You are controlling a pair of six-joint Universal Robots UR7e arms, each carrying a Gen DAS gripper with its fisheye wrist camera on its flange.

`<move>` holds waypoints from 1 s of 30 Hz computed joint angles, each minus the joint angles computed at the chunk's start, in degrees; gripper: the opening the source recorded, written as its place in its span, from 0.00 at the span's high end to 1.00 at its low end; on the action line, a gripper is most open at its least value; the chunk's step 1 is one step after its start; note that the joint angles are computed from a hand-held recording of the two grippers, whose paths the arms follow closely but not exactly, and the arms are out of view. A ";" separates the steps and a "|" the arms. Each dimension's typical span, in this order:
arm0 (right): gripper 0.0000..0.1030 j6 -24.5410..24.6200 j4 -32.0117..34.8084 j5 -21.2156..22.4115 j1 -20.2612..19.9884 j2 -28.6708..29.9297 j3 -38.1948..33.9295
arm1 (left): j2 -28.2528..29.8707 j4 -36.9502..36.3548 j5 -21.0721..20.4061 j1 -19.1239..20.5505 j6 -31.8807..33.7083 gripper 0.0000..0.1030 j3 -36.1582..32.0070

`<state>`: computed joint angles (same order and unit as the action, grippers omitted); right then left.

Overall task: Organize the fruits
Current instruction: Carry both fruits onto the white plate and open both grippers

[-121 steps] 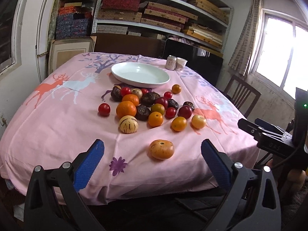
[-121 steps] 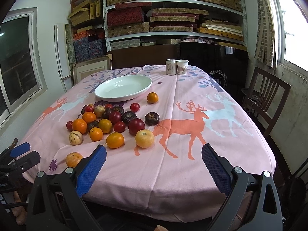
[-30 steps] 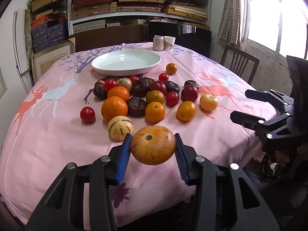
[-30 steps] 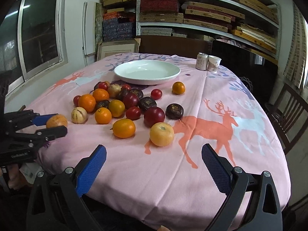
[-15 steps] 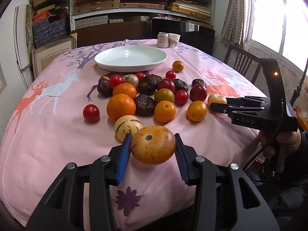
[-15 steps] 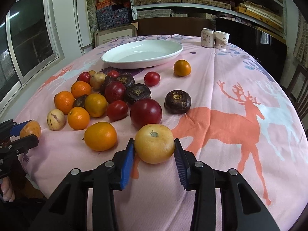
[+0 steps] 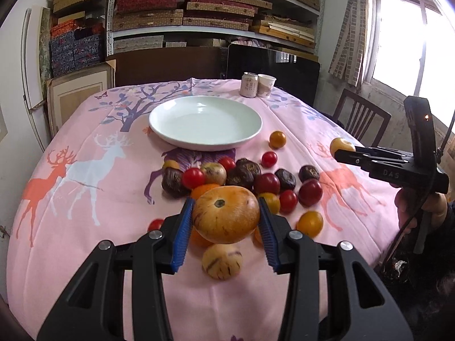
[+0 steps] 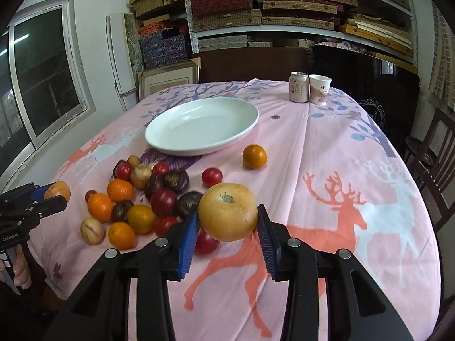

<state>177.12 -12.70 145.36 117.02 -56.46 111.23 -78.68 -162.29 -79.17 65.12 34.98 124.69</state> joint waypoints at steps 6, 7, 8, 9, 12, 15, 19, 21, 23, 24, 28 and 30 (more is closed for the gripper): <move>0.61 -4.22 3.17 -5.00 -4.60 0.11 -7.08 | 9.31 2.76 0.67 -0.77 -1.31 0.58 -10.24; 0.61 -4.34 5.01 -6.15 -5.90 1.13 -9.52 | 11.61 3.03 1.55 -0.99 -1.83 0.58 -12.48; 0.60 -4.30 6.55 -6.93 -6.75 2.05 -11.49 | 13.93 3.79 2.41 -1.20 -2.30 0.58 -14.85; 0.60 -4.07 8.53 -7.69 -7.84 3.28 -13.92 | 16.24 4.72 3.33 -1.44 -2.64 0.58 -17.23; 0.60 -3.56 13.75 -9.45 -10.54 6.87 -20.61 | 23.49 9.12 6.84 -1.84 -5.07 0.58 -25.37; 0.60 -4.23 18.81 -10.22 -13.01 11.09 -28.30 | 30.46 14.36 10.52 -2.10 -8.01 0.58 -33.58; 0.51 -7.82 20.50 -9.10 -14.29 14.83 -34.84 | 37.27 19.93 14.88 -2.08 -12.20 0.52 -42.80; 0.41 -11.60 15.84 -7.60 -13.35 13.76 -33.06 | 37.17 19.29 13.96 -1.87 -13.14 0.43 -43.56; 0.39 -14.12 10.93 -7.42 -12.18 11.15 -28.95 | 35.14 15.89 12.82 -1.91 -12.57 0.27 -41.53; 0.38 -14.58 8.64 -7.36 -11.56 9.66 -26.67 | 33.73 13.73 12.14 -1.95 -12.12 0.21 -39.83; 0.35 -13.50 4.05 -5.93 -9.56 5.60 -19.45 | 25.83 10.18 6.88 -1.45 -10.06 0.16 -31.49; 0.35 -12.47 2.93 -4.19 -8.69 4.82 -16.58 | 21.57 9.57 5.09 -1.28 -7.75 0.16 -26.44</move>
